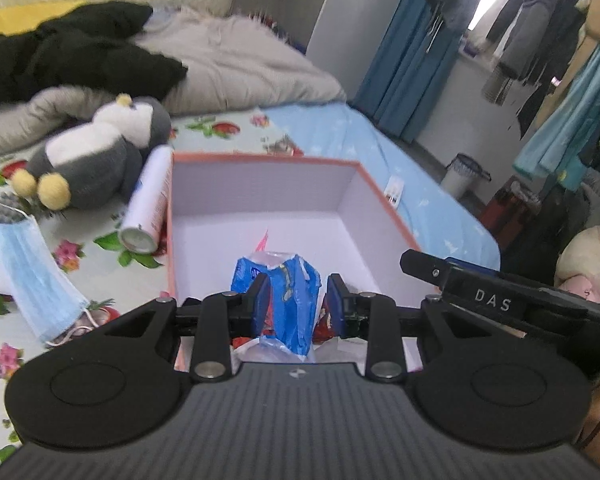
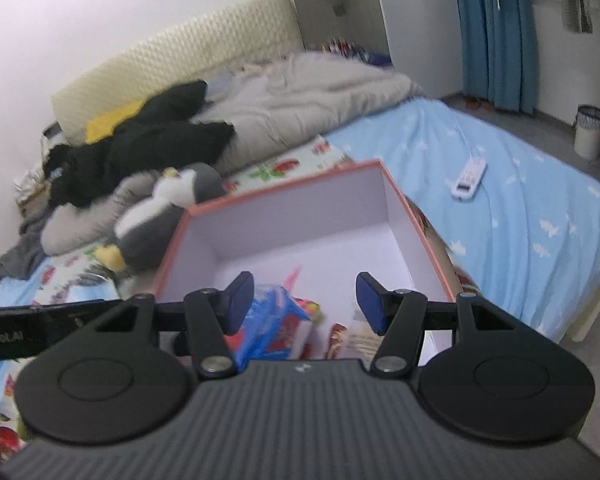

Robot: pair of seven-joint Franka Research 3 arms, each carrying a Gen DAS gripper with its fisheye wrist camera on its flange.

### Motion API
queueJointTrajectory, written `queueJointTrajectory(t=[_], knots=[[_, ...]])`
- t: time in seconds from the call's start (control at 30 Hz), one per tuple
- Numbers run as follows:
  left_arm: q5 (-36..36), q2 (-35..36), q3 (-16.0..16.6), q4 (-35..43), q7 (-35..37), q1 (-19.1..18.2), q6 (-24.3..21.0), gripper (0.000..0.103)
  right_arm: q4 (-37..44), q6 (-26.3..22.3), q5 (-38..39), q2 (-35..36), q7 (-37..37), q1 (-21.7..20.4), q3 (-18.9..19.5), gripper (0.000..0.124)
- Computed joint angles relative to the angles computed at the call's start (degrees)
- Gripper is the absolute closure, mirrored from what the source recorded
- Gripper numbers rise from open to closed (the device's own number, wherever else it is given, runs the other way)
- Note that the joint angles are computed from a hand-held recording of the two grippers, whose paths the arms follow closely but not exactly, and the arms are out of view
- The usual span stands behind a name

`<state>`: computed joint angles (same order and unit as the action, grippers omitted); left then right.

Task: Organize soft objects
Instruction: 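Open left tool to release the tissue packet and withdraw both tools, then move left tool to the white wet wipe while right tool approaches the blue face mask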

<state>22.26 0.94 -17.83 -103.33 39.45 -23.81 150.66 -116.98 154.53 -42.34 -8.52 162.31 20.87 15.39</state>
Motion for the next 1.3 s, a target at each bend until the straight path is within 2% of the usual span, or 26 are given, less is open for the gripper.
queueJointTrajectory(t=[0.23, 0.4, 0.8, 0.9, 1.0, 1.3], knots=[[3.59, -9.88, -1.31, -7.34, -4.69, 0.68, 0.59, 0.067, -0.61, 0.11, -3.04, -4.22, 2.0, -0.21, 3.06, 0.065], [3.54, -16.97, -2.44, -12.79, -6.86, 1.6, -0.16, 0.067, -0.91, 0.43, -2.7, -5.8, 1.18, -0.33, 5.16, 0.064], [1.32, -31.2, -3.9, -23.21, -9.76, 3.35, -4.29, 0.067, -1.31, 1.65, -0.31, -7.41, -1.7, 0.39, 8.87, 0.064], [3.15, -34.08, -5.87, -24.39, -11.07, 4.66, -7.83, 0.067, -1.75, 1.99, 1.13, -7.69, -3.29, 1.05, 9.35, 0.064], [2.02, -36.67, -5.09, -26.61, -10.99, 3.44, -8.5, 0.067, -1.88, 1.82, 3.01, -7.57, -5.6, 1.95, 9.67, 0.064], [-0.53, -43.4, -5.09, -32.45, -14.42, 2.85, -12.36, 0.067, -1.53, 2.52, 7.09, -5.38, -9.62, 4.52, 10.12, 0.064]])
